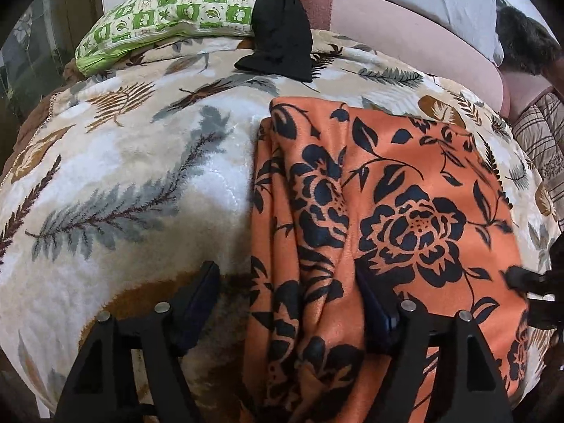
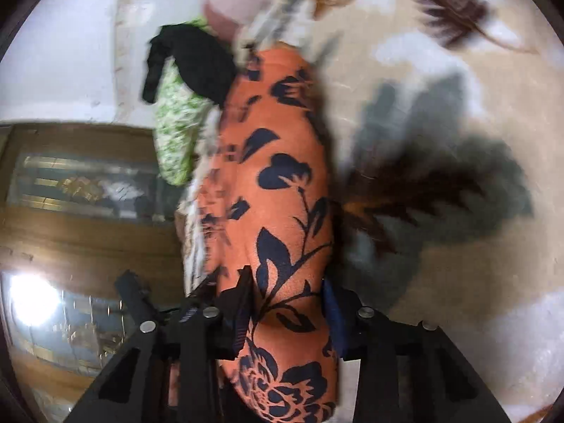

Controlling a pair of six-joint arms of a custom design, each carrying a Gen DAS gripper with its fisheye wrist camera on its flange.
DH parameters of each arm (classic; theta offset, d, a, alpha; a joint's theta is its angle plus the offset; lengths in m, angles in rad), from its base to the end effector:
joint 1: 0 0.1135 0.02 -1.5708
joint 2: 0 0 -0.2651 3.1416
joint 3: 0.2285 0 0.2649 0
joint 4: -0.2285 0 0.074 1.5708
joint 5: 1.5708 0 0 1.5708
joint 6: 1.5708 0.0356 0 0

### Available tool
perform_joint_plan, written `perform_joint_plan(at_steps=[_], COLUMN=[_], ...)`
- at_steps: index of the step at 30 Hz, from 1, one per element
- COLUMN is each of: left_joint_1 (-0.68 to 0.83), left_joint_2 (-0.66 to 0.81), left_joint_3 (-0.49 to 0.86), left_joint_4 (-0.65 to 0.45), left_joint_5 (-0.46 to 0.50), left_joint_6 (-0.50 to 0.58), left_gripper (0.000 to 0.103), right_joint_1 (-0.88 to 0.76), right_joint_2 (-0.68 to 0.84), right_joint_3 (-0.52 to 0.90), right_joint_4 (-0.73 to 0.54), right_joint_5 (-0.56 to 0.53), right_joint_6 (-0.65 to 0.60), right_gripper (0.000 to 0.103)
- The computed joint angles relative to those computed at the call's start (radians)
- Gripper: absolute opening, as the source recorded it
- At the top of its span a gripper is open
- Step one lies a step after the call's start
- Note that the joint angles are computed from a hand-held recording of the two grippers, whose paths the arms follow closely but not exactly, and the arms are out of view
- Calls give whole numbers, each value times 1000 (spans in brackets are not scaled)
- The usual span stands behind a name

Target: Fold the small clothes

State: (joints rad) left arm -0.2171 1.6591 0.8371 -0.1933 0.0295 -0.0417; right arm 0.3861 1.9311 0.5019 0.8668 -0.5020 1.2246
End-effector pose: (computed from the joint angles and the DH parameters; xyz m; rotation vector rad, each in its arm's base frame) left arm 0.3130 -0.0701 0.1363 0.2378 2.5804 -0.1333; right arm 0.2699 0.1282 0.0585 0.6705 2.3432 1.3888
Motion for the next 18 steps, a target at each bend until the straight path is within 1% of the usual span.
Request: perform_joint_plan(at_steps=[1,2,4,5,7,8,9,10,11,12,13,14,15,16,17,18], left_joint_1=[6,12,16,14,11,12,13,12,17,23,23,23,28,36,55,82], left_joint_2=[-1,0,4,3,0,0,-1,-3,-4,-4,2,9,8,0,-21,-62], left_joint_3=[0,-1,-1,-2,-6,-7,-7,-8,-11,-15,-17,-11,-1,7,8,-10], left_joint_4=[-1,-1,3,4,9,10,8,10,11,20,29,28,11,-11,-30,-32], left_joint_5=[10,22,31,28,24,25,26,26,34,45,44,47,60,75,114,154], left_joint_6=[0,-2,-5,-7,-10,-10,-9,-8,-4,-4,-8,-13,-19,-26,-29,-32], left_gripper=[78,78,78,78,78,78,78,78,78,78,81,82,81,81,80,80], right_joint_1=[12,13,4,-16,-57,-84,-102,-105,-87,-75,-54,-49,-35,-38,-50,-49], right_joint_2=[-13,-66,-117,-118,-28,61,100,132,113,49,11,18,36,59,78,51], right_joint_3=[-5,2,11,34,83,157,182,237,242,234,236,248,276,286,245,219], right_joint_4=[15,-29,-51,-62,-7,-7,-4,-65,-64,-120,-158,-182,-248,-284,-194,-176], right_joint_5=[7,4,12,33,22,-21,-66,-99,-70,-36,11,36,71,70,32,37], right_joint_6=[6,-26,-65,-74,-17,8,19,51,45,-26,-73,-70,-62,-59,-18,-11], right_gripper=[48,64,81,81,81,81,77,42,36,34,34,34,36,48,53,55])
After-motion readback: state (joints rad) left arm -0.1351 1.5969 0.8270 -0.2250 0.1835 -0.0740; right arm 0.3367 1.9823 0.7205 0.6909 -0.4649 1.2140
